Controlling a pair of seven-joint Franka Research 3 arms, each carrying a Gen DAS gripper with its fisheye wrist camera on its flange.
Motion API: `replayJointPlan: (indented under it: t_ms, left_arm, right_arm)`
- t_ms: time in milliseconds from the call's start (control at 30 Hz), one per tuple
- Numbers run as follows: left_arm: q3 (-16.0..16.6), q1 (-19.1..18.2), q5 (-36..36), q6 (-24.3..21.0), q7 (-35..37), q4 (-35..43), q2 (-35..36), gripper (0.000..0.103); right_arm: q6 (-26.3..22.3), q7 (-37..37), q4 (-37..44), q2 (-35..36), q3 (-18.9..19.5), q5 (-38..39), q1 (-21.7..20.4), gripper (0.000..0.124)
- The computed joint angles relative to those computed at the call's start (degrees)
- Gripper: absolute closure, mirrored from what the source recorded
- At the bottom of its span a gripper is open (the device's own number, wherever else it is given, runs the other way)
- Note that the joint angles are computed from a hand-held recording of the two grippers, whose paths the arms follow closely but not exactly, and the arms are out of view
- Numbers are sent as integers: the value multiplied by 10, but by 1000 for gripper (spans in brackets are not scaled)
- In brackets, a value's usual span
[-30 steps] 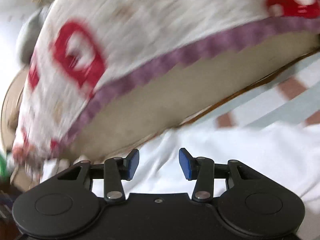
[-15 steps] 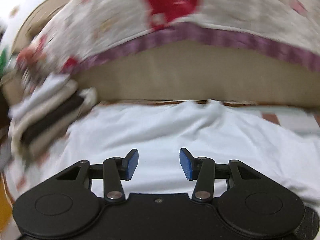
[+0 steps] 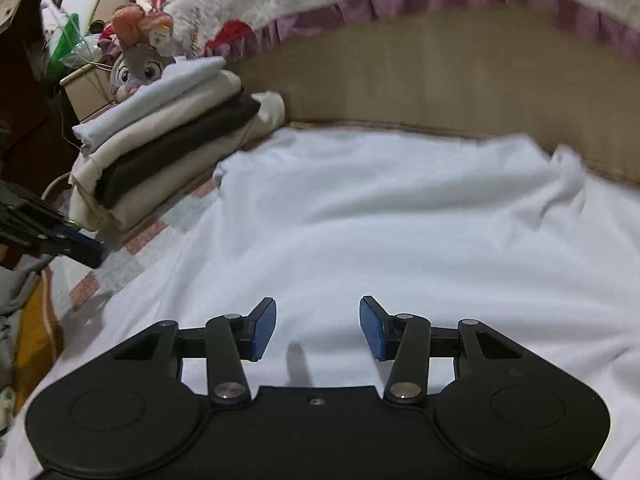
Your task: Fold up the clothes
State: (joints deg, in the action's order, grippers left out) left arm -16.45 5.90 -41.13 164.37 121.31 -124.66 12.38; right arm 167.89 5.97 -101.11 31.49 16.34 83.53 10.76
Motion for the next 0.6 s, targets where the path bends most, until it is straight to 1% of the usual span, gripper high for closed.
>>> replayJointPlan:
  t_ms: [33, 67, 100, 133, 167, 233, 267, 300, 367, 467, 500, 567, 600]
  left_arm:
    - [-19, 19, -50, -19, 37, 18, 16, 59]
    - [-20, 25, -61, -47, 48, 38, 32, 58]
    - [-18, 27, -62, -75, 51, 58, 48, 58]
    - [-11, 24, -45, -106, 42, 78, 65, 58]
    - [-8, 23, -33, -129, 37, 96, 80, 62]
    - [-10, 27, -32, -134, 46, 112, 98, 64]
    - [-12, 29, -30, -136, 49, 118, 104, 78]
    - [-14, 31, -31, -136, 50, 120, 104, 101]
    - [-26, 42, -58, -138, 64, 117, 100, 102]
    - [-31, 39, -85, -138, 68, 120, 108, 102]
    - [-33, 38, -95, -136, 63, 123, 113, 102]
    - [-52, 54, -146, -145, 103, 130, 124, 102]
    - [-51, 48, -153, -138, 110, 132, 128, 102]
  right_arm:
    - [-2, 14, -1, 1, -3, -7, 1, 72]
    - [1, 18, 1, 3, -3, -5, 0, 72]
    - [6, 20, 7, 8, -1, 1, -1, 72]
    - [9, 30, 13, 13, -2, -1, 0, 72]
    - [11, 44, 20, 20, -4, -7, 2, 72]
    - [23, 78, 37, 36, -7, -33, 11, 72]
    - [29, 96, 46, 44, -8, -55, 17, 72]
    - [34, 88, 55, 51, 3, -55, 12, 72]
    - [31, 56, 63, 59, 32, -40, -8, 72]
    - [-14, 60, 69, 62, 41, -51, -19, 72]
    - [-25, 71, 77, 66, 38, -64, -15, 72]
    - [-50, 112, 102, 78, 27, -107, 0, 72]
    - [-80, 166, 124, 87, 11, -154, 13, 72]
